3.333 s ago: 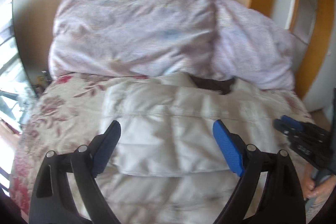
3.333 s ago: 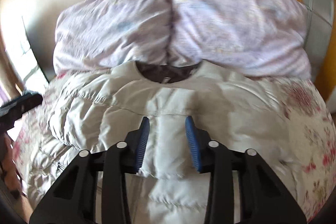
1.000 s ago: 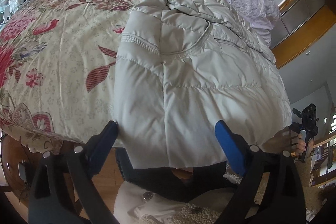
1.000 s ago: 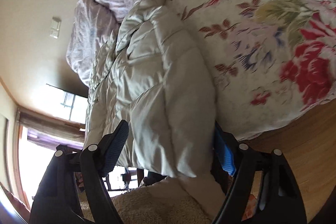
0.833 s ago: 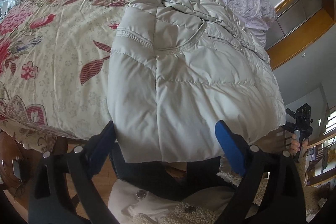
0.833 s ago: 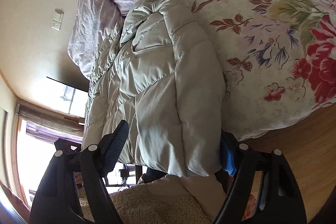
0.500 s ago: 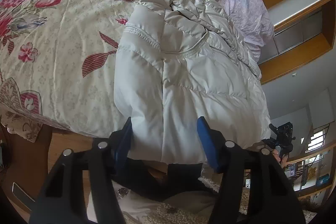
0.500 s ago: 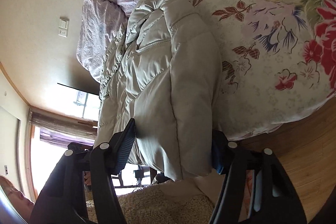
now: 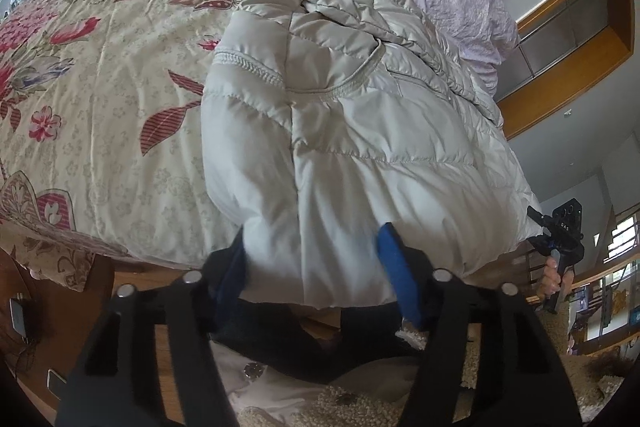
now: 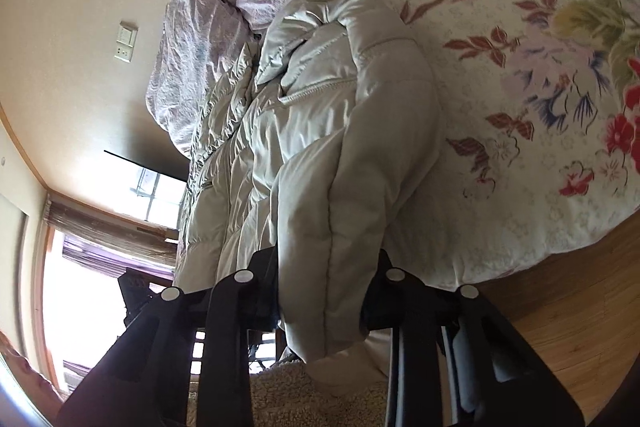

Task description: Fold large clothes

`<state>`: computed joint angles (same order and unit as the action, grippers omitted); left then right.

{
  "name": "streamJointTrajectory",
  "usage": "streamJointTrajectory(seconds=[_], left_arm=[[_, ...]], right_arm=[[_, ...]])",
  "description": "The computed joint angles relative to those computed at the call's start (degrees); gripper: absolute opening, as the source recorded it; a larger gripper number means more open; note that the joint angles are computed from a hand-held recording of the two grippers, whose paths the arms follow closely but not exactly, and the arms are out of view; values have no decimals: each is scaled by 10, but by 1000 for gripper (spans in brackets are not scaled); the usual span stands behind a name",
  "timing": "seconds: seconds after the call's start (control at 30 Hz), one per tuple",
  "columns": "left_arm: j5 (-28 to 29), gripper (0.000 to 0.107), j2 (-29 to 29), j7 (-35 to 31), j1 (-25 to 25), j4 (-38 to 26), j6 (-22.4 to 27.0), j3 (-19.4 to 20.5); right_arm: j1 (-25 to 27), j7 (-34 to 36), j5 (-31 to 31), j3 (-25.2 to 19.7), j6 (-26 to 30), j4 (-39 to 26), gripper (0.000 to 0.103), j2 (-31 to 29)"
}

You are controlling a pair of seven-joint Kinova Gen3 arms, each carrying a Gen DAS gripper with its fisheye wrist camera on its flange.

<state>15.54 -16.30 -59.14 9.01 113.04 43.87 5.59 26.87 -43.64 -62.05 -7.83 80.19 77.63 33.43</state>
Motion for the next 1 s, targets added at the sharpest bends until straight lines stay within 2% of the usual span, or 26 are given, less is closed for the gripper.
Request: streamJointTrajectory(seconds=[0.07, 0.13, 0.2, 0.27, 0.33, 0.4, 0.5, 0.57, 0.67, 0.77, 0.9, 0.97, 1.0], left_arm=[[26, 36, -9, -12, 4, 15, -11, -22], [63, 29, -16, -40, 14, 30, -24, -48], [68, 23, -18, -43, 12, 31, -29, -45], [39, 17, -18, -19, 44, 23, -38, -61], [-3, 14, -22, 17, 75, 12, -47, -74], [-50, 13, -30, 51, 77, -3, -54, -62], [-120, 13, -36, 91, 35, -40, -57, -11], [-166, 12, -29, 108, -13, -76, -51, 34], [-236, 12, -2, 134, -39, -129, -39, 64], [-306, 12, 37, 152, -58, -185, -21, 89], [-399, 12, 118, 178, -128, -284, 15, 168], [-446, 12, 159, 197, -132, -330, 38, 181], [-469, 12, 183, 205, -118, -355, 49, 172]], right_arm=[[2, 9, -9, -4, -14, 9, 26, -10], [18, 18, -9, -31, -38, 18, 25, -21], [34, 43, -17, -53, -54, 24, 24, -27], [40, 66, -34, -57, -71, 37, 22, -44], [53, 87, -47, -79, -109, 52, 21, -69], [64, 112, -57, -100, -150, 67, 20, -96], [58, 144, -81, -113, -220, 86, 19, -135], [27, 164, -106, -91, -266, 97, 19, -158], [-53, 200, -155, -28, -336, 100, 19, -184], [-133, 215, -178, 29, -406, 94, 19, -197], [-239, 185, -141, 84, -499, 43, 19, -186], [-292, 140, -104, 111, -546, 11, 19, -172], [-318, 117, -88, 126, -569, -12, 19, -157]])
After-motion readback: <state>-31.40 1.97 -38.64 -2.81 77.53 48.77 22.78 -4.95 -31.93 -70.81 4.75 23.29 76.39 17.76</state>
